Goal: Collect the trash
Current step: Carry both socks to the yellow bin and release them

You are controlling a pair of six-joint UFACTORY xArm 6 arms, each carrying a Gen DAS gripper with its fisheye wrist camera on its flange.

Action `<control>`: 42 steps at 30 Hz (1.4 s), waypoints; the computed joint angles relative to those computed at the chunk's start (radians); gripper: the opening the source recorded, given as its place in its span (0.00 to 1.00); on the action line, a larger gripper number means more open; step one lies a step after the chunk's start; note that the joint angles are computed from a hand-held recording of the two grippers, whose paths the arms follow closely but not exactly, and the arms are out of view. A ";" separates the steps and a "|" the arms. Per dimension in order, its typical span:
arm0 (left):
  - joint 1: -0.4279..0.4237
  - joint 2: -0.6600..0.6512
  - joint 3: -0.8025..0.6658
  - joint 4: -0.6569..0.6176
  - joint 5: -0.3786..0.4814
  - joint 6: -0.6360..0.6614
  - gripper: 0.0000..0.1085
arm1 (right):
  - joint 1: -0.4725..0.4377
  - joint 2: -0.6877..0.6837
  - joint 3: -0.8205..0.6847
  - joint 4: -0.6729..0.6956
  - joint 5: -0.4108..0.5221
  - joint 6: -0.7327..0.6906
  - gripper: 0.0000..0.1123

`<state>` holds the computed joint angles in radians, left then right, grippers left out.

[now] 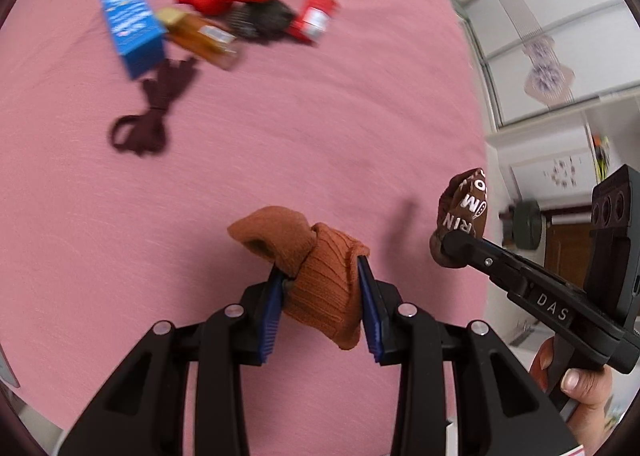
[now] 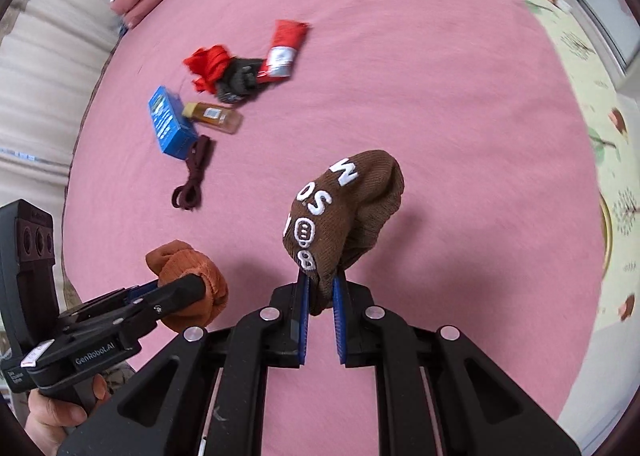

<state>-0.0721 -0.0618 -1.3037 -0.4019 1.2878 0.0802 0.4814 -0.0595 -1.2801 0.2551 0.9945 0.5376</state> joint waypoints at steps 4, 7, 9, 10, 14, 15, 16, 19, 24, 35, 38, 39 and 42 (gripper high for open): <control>-0.090 -0.029 0.024 -0.004 -0.009 -0.017 0.32 | -0.040 -0.151 0.144 -0.014 0.000 0.018 0.09; -0.163 -0.033 0.027 -0.006 -0.016 -0.029 0.32 | -0.075 -0.242 0.225 -0.018 0.005 0.027 0.09; -0.216 -0.029 0.022 -0.008 -0.018 -0.038 0.32 | -0.104 -0.304 0.277 -0.018 0.013 0.032 0.09; -0.237 -0.022 0.012 -0.008 -0.013 -0.039 0.32 | -0.122 -0.335 0.302 -0.016 0.017 0.031 0.09; -0.325 0.009 -0.021 -0.009 -0.016 -0.049 0.32 | -0.195 -0.446 0.387 -0.016 0.043 0.022 0.09; -0.351 0.024 -0.038 -0.009 -0.016 -0.053 0.32 | -0.214 -0.468 0.403 -0.014 0.050 0.018 0.09; -0.366 0.035 -0.051 -0.009 -0.014 -0.056 0.32 | -0.240 -0.496 0.424 -0.012 0.059 0.011 0.09; -0.421 0.081 -0.103 -0.013 -0.013 -0.065 0.32 | -0.302 -0.551 0.464 -0.002 0.084 -0.011 0.09; -0.494 0.179 -0.219 -0.004 0.009 -0.056 0.32 | -0.420 -0.632 0.517 0.014 0.122 -0.049 0.09; -0.615 0.490 -0.609 0.016 0.104 -0.041 0.32 | -0.717 -0.669 0.564 0.069 0.155 -0.206 0.10; -0.638 0.585 -0.736 0.011 0.132 -0.045 0.32 | -0.780 -0.645 0.561 0.078 0.159 -0.249 0.10; -0.643 0.617 -0.781 0.010 0.143 -0.048 0.32 | -0.799 -0.634 0.558 0.080 0.160 -0.266 0.10; -0.659 0.732 -0.953 0.002 0.196 -0.060 0.32 | -0.838 -0.605 0.544 0.084 0.165 -0.305 0.10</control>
<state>-0.7307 0.6703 -2.2570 -0.4002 1.4838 0.0203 -0.3570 -0.6647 -0.7365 0.3388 1.1598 0.2322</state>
